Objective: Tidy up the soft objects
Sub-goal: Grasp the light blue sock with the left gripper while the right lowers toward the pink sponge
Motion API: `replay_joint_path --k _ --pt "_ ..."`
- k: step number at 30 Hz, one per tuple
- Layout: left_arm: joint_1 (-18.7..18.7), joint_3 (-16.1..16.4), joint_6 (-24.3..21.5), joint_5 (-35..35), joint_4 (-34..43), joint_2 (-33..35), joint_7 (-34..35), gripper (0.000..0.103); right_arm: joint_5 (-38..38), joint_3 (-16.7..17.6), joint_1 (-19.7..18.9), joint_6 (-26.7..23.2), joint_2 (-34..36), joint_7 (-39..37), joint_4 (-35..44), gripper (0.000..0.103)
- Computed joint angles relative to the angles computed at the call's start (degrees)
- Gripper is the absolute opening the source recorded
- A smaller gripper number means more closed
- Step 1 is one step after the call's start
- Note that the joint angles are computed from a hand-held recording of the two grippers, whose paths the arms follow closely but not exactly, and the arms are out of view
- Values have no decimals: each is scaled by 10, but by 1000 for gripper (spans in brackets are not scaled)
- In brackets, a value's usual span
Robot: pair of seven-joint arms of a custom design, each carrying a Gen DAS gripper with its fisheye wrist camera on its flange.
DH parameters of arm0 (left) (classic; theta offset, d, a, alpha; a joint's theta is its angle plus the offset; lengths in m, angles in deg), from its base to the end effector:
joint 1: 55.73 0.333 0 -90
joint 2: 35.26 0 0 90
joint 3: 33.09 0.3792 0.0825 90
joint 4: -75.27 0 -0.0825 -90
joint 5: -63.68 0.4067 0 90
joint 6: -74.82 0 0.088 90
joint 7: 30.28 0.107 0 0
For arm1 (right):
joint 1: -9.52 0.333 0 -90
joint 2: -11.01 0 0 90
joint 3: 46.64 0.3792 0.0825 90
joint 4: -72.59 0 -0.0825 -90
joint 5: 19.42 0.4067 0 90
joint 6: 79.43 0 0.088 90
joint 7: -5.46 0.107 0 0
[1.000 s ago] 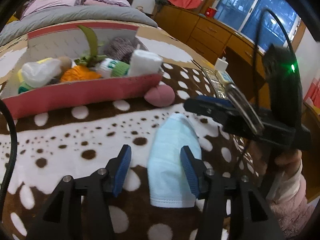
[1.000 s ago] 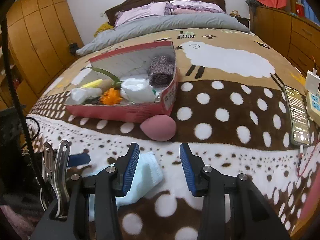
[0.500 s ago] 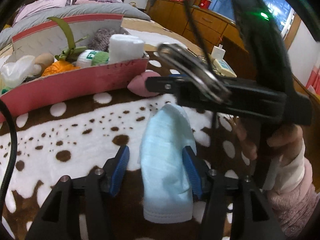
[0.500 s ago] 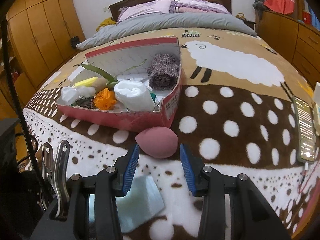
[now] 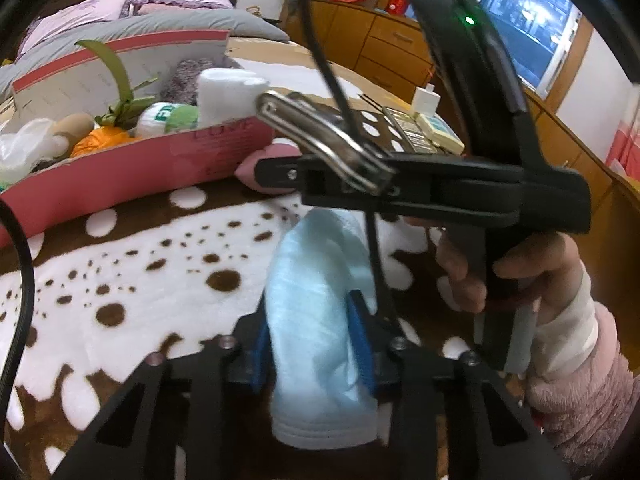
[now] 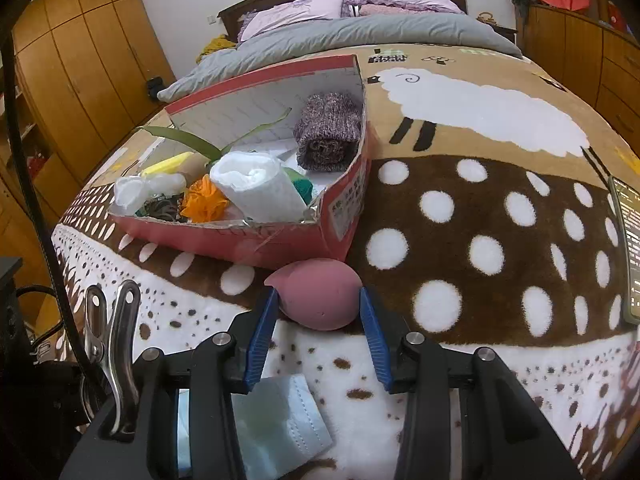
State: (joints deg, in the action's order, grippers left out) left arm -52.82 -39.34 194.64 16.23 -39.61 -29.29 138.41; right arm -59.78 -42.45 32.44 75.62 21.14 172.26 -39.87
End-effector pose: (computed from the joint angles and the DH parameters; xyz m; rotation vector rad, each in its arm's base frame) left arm 0.6041 -0.0696 0.4697 0.8091 -2.7255 1.0588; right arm 0.5805 0.3192 0.4928 -1.4752 2.0253 -0.5017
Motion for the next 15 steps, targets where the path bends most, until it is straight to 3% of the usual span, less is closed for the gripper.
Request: replay_joint_path --k 6,15 --pt "2 2 -8 -7 -7 -8 10 23 -29 -5 7 -2 -4 27 -3 38" --pt "12 9 -18 -7 10 0 -11 21 -77 -4 6 -3 -29 88 -18 37"
